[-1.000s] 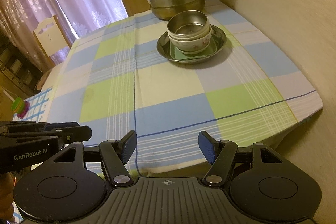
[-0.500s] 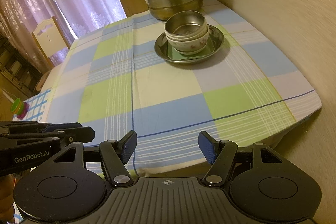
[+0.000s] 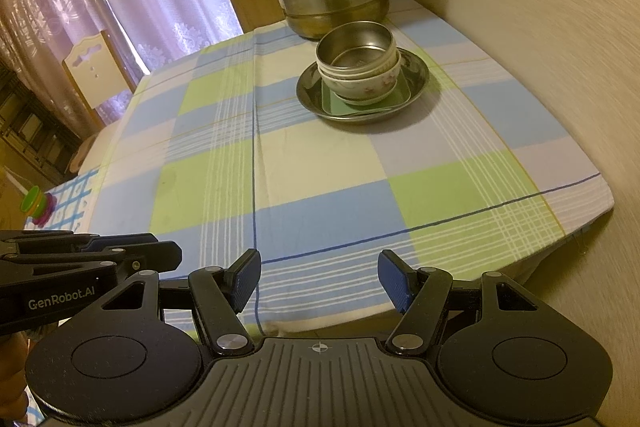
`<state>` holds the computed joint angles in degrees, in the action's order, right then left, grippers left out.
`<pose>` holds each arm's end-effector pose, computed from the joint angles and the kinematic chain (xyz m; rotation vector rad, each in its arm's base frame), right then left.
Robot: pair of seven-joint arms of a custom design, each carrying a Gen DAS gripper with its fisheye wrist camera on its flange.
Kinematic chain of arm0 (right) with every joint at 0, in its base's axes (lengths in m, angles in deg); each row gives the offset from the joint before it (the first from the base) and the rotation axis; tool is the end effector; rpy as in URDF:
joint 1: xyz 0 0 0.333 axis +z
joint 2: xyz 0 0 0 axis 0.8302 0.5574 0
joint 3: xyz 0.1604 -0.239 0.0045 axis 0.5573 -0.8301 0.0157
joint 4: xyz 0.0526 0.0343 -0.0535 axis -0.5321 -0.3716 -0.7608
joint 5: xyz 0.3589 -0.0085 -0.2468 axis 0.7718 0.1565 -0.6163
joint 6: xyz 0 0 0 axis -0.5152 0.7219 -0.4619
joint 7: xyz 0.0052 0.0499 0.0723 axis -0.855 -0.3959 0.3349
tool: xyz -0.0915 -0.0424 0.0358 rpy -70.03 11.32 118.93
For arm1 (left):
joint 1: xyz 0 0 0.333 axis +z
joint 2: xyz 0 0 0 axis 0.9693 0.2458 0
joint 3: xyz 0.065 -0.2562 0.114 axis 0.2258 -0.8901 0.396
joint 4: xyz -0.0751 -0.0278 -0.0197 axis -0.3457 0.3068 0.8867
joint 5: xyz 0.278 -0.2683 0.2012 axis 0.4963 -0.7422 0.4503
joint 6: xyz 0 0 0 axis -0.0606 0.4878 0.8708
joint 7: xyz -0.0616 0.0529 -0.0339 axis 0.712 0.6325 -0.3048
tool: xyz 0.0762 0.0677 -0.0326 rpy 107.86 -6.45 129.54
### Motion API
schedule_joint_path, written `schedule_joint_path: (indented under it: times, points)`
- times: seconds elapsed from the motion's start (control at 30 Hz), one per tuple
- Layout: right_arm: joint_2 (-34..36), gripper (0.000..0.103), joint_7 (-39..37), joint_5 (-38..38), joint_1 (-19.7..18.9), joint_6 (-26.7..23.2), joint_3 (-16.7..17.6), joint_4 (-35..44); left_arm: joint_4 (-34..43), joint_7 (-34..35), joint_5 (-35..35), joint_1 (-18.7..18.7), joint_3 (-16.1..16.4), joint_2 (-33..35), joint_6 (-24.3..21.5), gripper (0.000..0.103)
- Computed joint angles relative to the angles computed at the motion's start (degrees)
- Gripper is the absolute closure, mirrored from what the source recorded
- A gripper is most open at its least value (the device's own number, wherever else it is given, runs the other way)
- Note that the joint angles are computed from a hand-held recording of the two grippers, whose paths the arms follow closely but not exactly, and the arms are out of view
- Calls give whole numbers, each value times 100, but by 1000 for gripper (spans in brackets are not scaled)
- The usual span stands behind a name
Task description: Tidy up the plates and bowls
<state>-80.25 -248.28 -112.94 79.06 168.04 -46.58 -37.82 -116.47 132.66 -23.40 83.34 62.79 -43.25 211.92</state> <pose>0.5923 0.2971 0.4041 -1.1226 2.2592 -0.5499 0.7087 -0.0510 0.3359 -1.0232 2.6643 -1.0241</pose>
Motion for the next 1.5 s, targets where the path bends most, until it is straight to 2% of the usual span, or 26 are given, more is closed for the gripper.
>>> schedule_joint_path:
  times: [1.5]
  points:
    - [130, 38, -144, 33, 42, -86, -34, 237, 184, -83, 10, 18, -8, 81, -71, 84]
